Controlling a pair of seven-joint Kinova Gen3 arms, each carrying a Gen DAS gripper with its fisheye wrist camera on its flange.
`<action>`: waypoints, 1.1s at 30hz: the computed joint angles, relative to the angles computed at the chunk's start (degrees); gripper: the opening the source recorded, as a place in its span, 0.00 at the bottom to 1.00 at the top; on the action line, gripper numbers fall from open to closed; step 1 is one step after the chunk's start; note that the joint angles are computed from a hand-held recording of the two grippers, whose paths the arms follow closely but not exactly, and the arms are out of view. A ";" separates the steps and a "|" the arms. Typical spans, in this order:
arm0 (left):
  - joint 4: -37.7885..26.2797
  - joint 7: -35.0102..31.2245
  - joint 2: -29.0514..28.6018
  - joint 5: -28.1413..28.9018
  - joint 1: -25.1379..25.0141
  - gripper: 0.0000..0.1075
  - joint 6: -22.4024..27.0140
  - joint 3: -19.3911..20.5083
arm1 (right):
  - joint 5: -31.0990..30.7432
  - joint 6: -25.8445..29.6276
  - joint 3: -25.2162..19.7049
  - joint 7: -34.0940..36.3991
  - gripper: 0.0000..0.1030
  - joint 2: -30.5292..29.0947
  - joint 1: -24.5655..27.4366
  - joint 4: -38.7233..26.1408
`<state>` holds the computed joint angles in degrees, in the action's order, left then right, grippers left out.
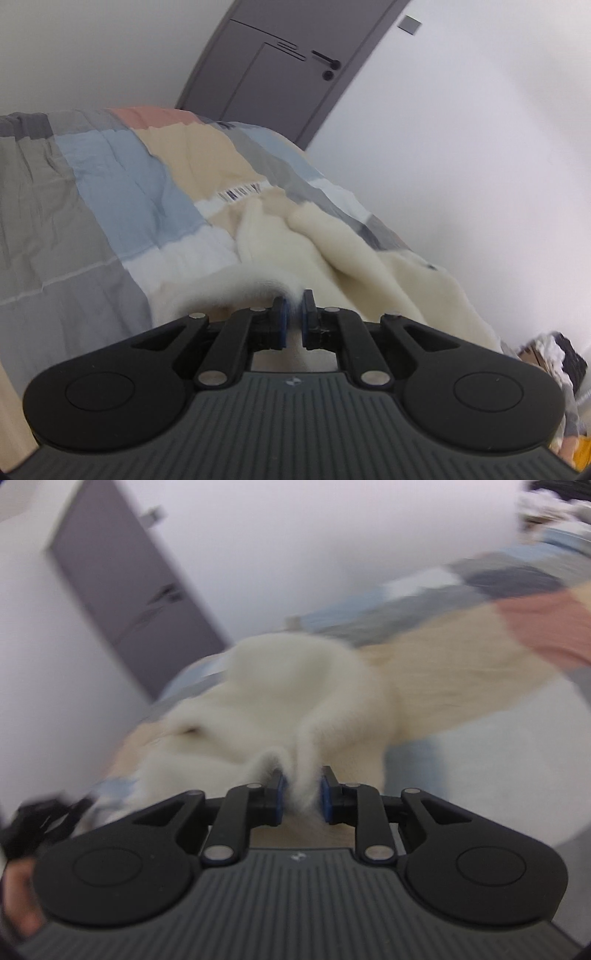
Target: Fold large clothes
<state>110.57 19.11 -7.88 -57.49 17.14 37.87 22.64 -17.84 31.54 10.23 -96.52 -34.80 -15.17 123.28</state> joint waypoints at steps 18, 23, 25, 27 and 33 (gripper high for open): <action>-6.70 -5.25 10.25 -0.42 10.23 0.11 10.52 -8.95 | -9.42 -1.51 0.56 21.86 0.23 10.09 -18.44 0.03; -4.60 -6.55 6.05 2.17 11.28 0.66 8.86 -7.68 | -15.61 1.44 4.23 25.76 0.25 9.93 -18.19 -0.47; -3.32 -7.31 3.43 4.90 11.10 0.66 7.76 -6.05 | -18.46 3.37 6.24 27.45 0.32 9.69 -17.79 -0.74; -1.72 -6.30 0.75 7.79 10.79 0.66 5.95 -4.37 | -20.83 5.42 7.29 27.98 0.39 8.92 -16.36 -0.84; 3.35 -0.64 -5.49 15.29 9.28 0.67 -0.19 0.98 | -22.92 9.92 7.88 29.20 0.58 3.93 -11.15 -0.60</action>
